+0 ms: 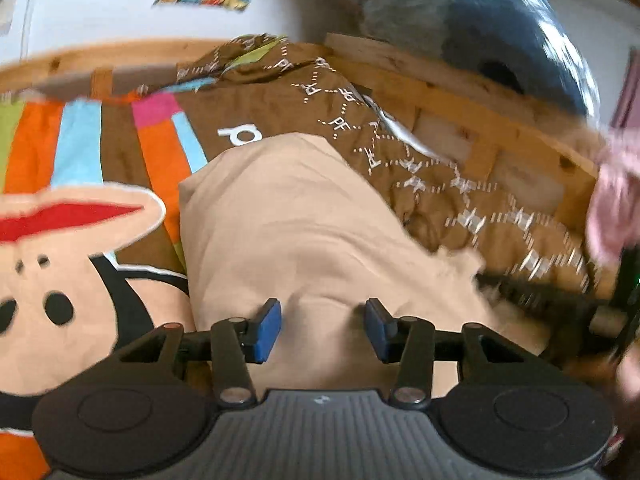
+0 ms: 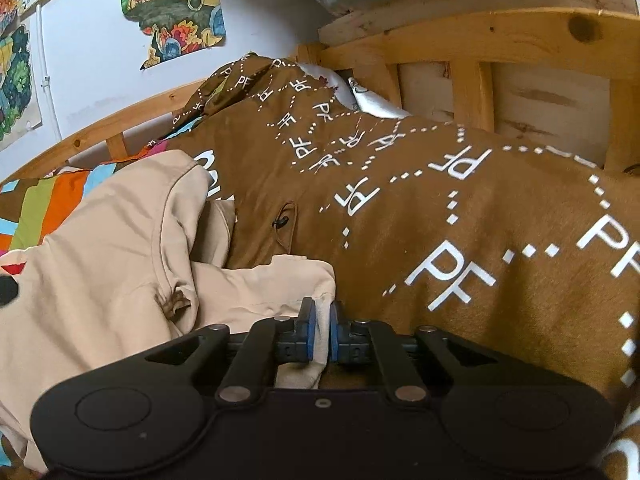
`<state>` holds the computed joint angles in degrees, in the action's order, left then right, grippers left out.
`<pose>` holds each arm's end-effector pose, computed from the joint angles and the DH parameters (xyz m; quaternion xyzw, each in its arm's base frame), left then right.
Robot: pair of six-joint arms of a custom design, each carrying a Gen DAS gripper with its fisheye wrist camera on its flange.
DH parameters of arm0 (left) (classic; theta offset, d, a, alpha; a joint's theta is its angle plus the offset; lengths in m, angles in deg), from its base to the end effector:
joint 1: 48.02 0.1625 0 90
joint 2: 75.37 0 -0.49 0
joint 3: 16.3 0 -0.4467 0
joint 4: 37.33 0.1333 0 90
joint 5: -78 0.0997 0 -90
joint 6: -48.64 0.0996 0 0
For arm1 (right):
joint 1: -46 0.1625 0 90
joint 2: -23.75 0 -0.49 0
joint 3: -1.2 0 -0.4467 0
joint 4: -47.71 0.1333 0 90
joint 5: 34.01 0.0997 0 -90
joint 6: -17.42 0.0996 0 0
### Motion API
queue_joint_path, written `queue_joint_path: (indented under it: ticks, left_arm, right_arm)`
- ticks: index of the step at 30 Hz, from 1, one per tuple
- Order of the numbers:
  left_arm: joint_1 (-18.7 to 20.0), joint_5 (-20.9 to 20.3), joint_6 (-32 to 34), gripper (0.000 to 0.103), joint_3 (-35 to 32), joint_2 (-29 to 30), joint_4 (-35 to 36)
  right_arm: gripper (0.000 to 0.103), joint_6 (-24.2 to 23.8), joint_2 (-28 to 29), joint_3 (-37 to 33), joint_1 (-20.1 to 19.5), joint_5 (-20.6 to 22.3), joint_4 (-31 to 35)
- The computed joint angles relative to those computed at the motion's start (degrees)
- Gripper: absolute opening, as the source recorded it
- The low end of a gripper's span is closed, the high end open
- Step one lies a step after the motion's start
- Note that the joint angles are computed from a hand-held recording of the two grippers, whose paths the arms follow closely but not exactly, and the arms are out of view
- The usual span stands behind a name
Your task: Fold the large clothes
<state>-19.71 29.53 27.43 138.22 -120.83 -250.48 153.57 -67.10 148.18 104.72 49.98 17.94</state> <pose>-0.1807 -0.3238 0.0415 0.2802 0.8857 -0.3189 0.1878 -0.0257 -0.3192 0.1482 0.1204 -0.8404 0.4445 0.2857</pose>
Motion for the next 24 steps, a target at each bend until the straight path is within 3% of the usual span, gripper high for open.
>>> queue_joint_path:
  ticks: [3, 7, 9, 10, 13, 15, 16, 18, 22, 24]
  left_arm:
    - [-3.15, 3.60, 1.85, 0.050, 1.35, 6.40, -5.81]
    - [-1.54, 1.51, 4.72, 0.050, 1.27, 6.41, -8.03]
    - [-0.69, 0.42, 6.50, 0.050, 1.13, 6.10, -8.62]
    - [-0.80, 0.27, 6.54, 0.050, 1.50, 6.40, -9.52]
    - [-1.02, 0.10, 6.67, 0.050, 2.31, 8.00, -13.04]
    - [-1.16, 0.14, 6.49, 0.050, 2.68, 8.77, -14.60]
    - [-1.25, 0.27, 6.50, 0.050, 2.83, 9.11, -15.22]
    - [-0.33, -0.37, 6.06, 0.049, 2.79, 8.54, -14.96]
    - [3.92, -4.69, 8.44, 0.049, 2.00, 6.20, -14.02]
    - [4.85, -5.50, 10.01, 0.049, 1.64, 6.38, -14.19]
  right_arm:
    - [0.010, -0.43, -0.74, 1.15, 1.51, 1.78, -2.96]
    - [0.015, -1.31, -5.21, 3.14, 5.62, 3.00, -6.09]
    - [0.015, 0.17, -6.65, 1.82, 8.85, 1.93, -3.30]
    - [0.015, -0.04, -5.53, -0.78, 11.00, 1.22, 1.17]
    - [0.015, -6.66, 3.41, -10.83, 19.54, 4.62, 13.04]
    - [0.015, -8.56, 11.16, -18.22, 23.29, 4.05, 21.71]
    - [0.014, -9.72, 14.81, -21.31, 24.69, 3.84, 24.73]
    - [0.014, -13.75, 22.02, -26.56, 27.88, 7.30, 27.44]
    - [0.015, -19.31, 31.20, -32.43, 30.38, 17.31, 28.95]
    - [0.015, -17.59, 32.43, -32.92, 28.57, 16.53, 29.54]
